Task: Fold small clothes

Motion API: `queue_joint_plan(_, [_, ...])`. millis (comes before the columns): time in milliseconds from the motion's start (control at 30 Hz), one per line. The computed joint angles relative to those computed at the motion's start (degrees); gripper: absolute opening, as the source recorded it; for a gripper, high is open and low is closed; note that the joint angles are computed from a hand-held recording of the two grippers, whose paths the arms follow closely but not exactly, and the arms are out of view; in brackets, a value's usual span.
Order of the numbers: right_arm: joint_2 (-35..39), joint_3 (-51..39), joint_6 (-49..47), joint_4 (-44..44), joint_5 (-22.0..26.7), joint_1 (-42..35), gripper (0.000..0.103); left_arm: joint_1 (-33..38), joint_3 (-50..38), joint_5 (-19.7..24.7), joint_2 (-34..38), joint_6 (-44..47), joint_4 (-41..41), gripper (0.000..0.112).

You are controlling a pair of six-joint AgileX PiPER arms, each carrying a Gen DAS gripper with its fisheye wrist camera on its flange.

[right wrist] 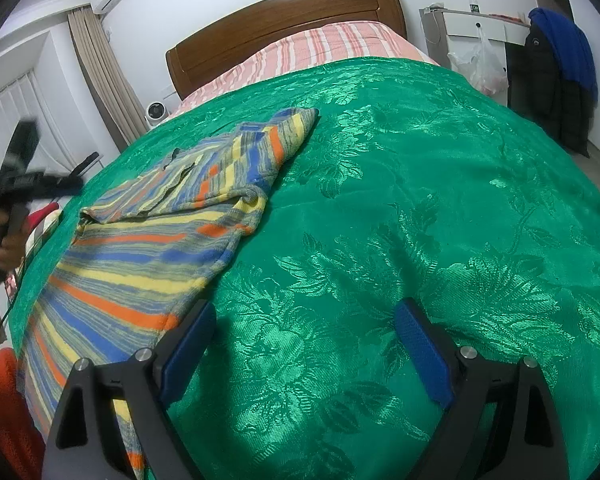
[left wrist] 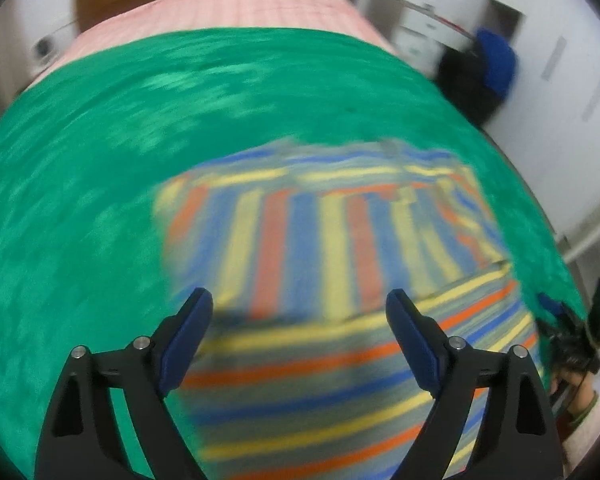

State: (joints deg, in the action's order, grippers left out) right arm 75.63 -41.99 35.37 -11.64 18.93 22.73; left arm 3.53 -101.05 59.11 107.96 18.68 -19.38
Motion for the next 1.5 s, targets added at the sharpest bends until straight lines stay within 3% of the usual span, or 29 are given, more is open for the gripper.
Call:
queue_joint_plan(233, [0.2,-0.2,1.6,-1.5,0.4,0.5,0.090,14.6,21.3,-5.9,-11.0,10.2,-5.5,0.089])
queue_joint_plan(333, [0.7,-0.9,3.9,-4.0,1.5,1.1,0.090,14.9,23.7,-8.0,-10.8,12.4,-6.6,0.083])
queue_joint_plan(433, [2.0,-2.4,9.6,-9.8,4.2,3.3,0.090,10.4,22.5,-11.2,-8.6,12.9,-6.4,0.074])
queue_joint_plan(567, [3.4,-3.9,15.0,-15.6,7.5,5.8,0.091,3.5,17.2,-17.8,-3.0,6.6,1.0,0.056])
queue_joint_plan(633, [3.6,-4.1,15.8,-16.4,8.2,6.2,0.091,2.5,13.1,-18.6,1.2,2.0,2.7,0.014])
queue_joint_plan(667, [3.6,-4.0,15.9,-16.5,8.2,6.2,0.091,3.5,11.9,-17.7,2.7,0.8,0.7,0.003])
queue_joint_plan(733, [3.5,-3.9,15.8,-16.4,8.1,6.1,0.091,5.8,14.3,-19.2,2.6,1.4,-4.4,0.002])
queue_joint_plan(800, [3.4,-3.8,15.9,-16.5,8.1,6.1,0.091,6.1,18.8,-22.5,0.7,4.1,-6.0,0.002])
queue_joint_plan(867, [3.3,-3.5,15.1,-15.7,7.3,5.7,0.092,6.3,20.0,-23.0,-0.1,5.5,-6.6,0.002])
queue_joint_plan(1133, [3.0,-3.4,13.8,-14.7,6.9,5.2,0.093,8.4,21.4,-19.5,-2.6,5.8,-7.5,0.011])
queue_joint_plan(1167, [3.0,-3.3,13.7,-14.6,6.8,5.1,0.093,8.7,22.3,-19.0,-3.9,5.5,-7.0,0.022])
queue_joint_plan(1200, [3.0,-3.4,13.4,-14.3,6.8,5.1,0.093,9.0,24.0,-19.3,-6.1,4.4,-5.1,0.041])
queue_joint_plan(1300, [3.3,-3.8,12.9,-13.8,7.2,5.3,0.094,10.6,28.9,-20.2,-12.3,5.2,-3.5,0.086])
queue_joint_plan(1500, [5.0,-7.5,8.7,-10.5,12.2,6.0,0.096,16.1,33.6,-16.8,-19.8,11.0,-1.7,0.099])
